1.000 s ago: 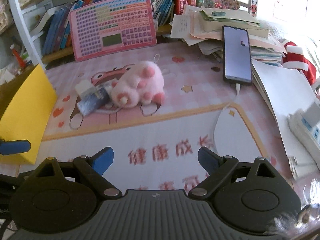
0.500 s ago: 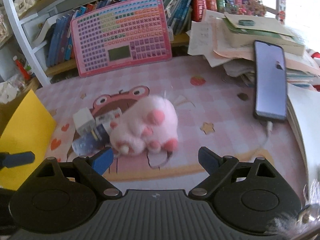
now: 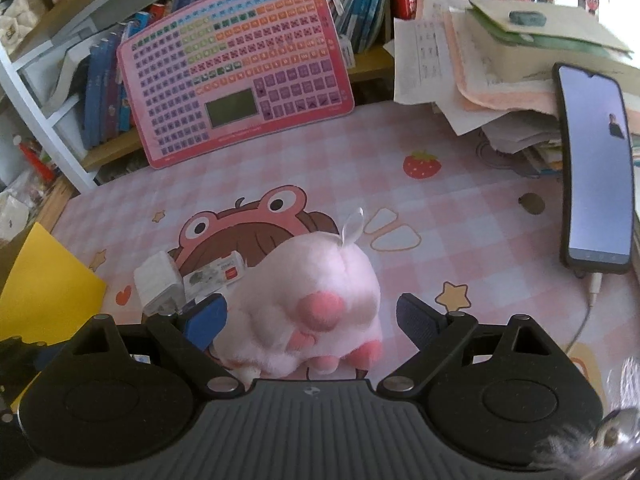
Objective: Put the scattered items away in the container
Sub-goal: 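Grasp the pink plush pig with the right tool while the left tool grasps the spray bottle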
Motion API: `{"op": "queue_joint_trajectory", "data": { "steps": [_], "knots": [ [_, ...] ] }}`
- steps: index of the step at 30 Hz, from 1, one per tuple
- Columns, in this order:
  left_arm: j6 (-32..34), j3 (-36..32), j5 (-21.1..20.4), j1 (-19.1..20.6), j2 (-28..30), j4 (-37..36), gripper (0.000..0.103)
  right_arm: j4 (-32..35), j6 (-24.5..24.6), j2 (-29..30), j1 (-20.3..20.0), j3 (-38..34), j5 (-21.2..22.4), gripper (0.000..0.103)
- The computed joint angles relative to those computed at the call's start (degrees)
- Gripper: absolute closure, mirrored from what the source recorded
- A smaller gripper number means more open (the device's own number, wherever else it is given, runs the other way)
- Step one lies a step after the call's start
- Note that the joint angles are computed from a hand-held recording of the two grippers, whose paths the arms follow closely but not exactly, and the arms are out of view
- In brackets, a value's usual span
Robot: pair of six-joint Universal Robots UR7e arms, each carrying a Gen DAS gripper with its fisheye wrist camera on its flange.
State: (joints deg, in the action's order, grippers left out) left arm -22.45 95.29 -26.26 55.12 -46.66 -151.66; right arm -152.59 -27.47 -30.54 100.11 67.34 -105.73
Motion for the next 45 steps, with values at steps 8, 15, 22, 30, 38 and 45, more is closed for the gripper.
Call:
{"op": "queue_joint_trajectory", "data": {
  "steps": [8, 15, 22, 30, 38, 45],
  "knots": [
    [-0.96, -5.31, 0.0, 2.18, 3.02, 3.92, 0.033, 5.59, 2.97, 2.07, -0.38, -4.22, 0.52, 0.011],
    [-0.96, -6.79, -1.22, 2.76, 3.59, 6.16, 0.047, 8.12, 3.29, 3.3, -0.4, -6.67, 0.75, 0.011],
    [-1.6, -5.73, -5.98, 2.28, 1.95, 6.09, 0.057, 9.25, 5.38, 2.93, -1.23, -7.7, 0.95, 0.011],
    [-0.79, -9.05, -7.68, 4.19, 4.5, 7.49, 0.06, 10.85, 5.21, 3.26, -1.61, -8.23, 2.21, 0.011],
    [1.62, -8.91, -8.9, 4.22, 4.78, 4.79, 0.07, 8.87, 3.96, 2.94, -1.68, -7.01, 2.94, 0.023],
    [-2.34, -5.74, -12.85, 3.66, 1.97, 2.42, 0.072, 5.74, -0.7, 0.87, -1.56, -3.7, 3.4, 0.037]
  ]
}}
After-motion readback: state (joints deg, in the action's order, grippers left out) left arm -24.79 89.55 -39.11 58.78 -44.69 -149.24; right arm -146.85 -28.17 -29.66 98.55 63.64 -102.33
